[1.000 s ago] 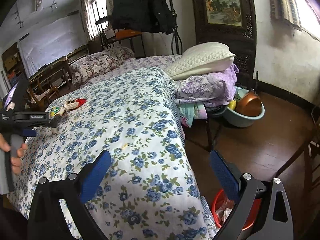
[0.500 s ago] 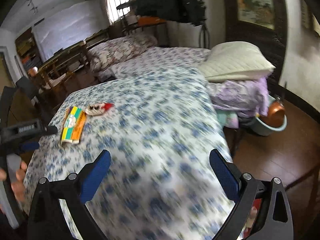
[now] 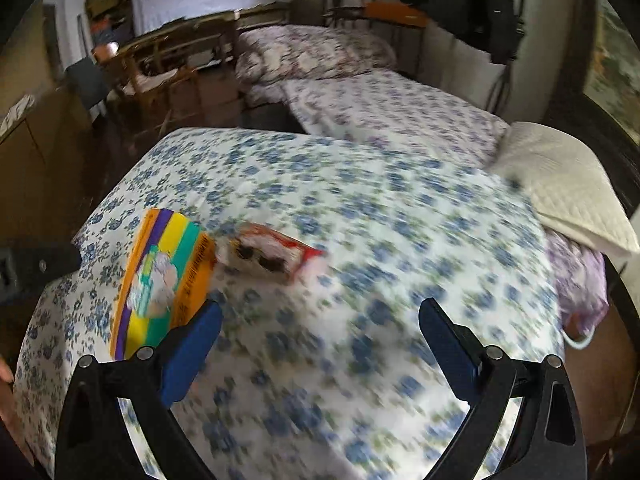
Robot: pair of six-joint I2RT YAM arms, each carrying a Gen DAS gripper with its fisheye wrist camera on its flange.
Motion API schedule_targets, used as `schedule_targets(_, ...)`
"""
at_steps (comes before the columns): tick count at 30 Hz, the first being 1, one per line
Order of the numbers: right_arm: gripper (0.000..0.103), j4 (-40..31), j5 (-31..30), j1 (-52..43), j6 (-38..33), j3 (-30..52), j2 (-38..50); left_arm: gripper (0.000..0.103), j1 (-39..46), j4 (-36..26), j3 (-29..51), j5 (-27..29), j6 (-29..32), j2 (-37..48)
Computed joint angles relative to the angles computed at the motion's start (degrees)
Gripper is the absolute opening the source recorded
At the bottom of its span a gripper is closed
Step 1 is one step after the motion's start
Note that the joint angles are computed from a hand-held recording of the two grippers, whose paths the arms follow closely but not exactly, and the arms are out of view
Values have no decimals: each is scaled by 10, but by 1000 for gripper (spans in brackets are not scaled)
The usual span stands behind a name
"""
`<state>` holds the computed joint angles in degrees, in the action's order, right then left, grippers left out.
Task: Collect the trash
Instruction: 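Grasp the red snack packet with the right gripper, then grasp the orange-purple box with the left gripper while the right gripper holds the packet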
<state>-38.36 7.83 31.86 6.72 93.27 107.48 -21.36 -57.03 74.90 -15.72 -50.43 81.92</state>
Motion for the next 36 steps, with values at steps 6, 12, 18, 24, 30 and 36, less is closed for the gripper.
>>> schedule_targets(6, 96, -41, 3, 12, -50, 112, 91, 96, -1, 2, 0, 5, 30, 13)
schedule_targets(12, 66, -55, -16, 3, -54, 154, 116, 96, -5, 8, 0, -4, 45, 13)
schedule_targets(18, 48, -24, -21, -11, -39, 65, 42, 96, -21, 10, 4, -12, 53, 18)
schedule_targets(24, 48, -30, 3, -25, 1, -52, -79, 96, -35, 33, 0, 17, 62, 16)
schedule_targets(30, 48, -52, 102, -3, 18, -178, -206, 96, -66, 39, 13, 7, 75, 32)
schedule_targets(36, 61, -37, 26, -25, 39, -243, -261, 96, -79, 42, 18, 0, 75, 45)
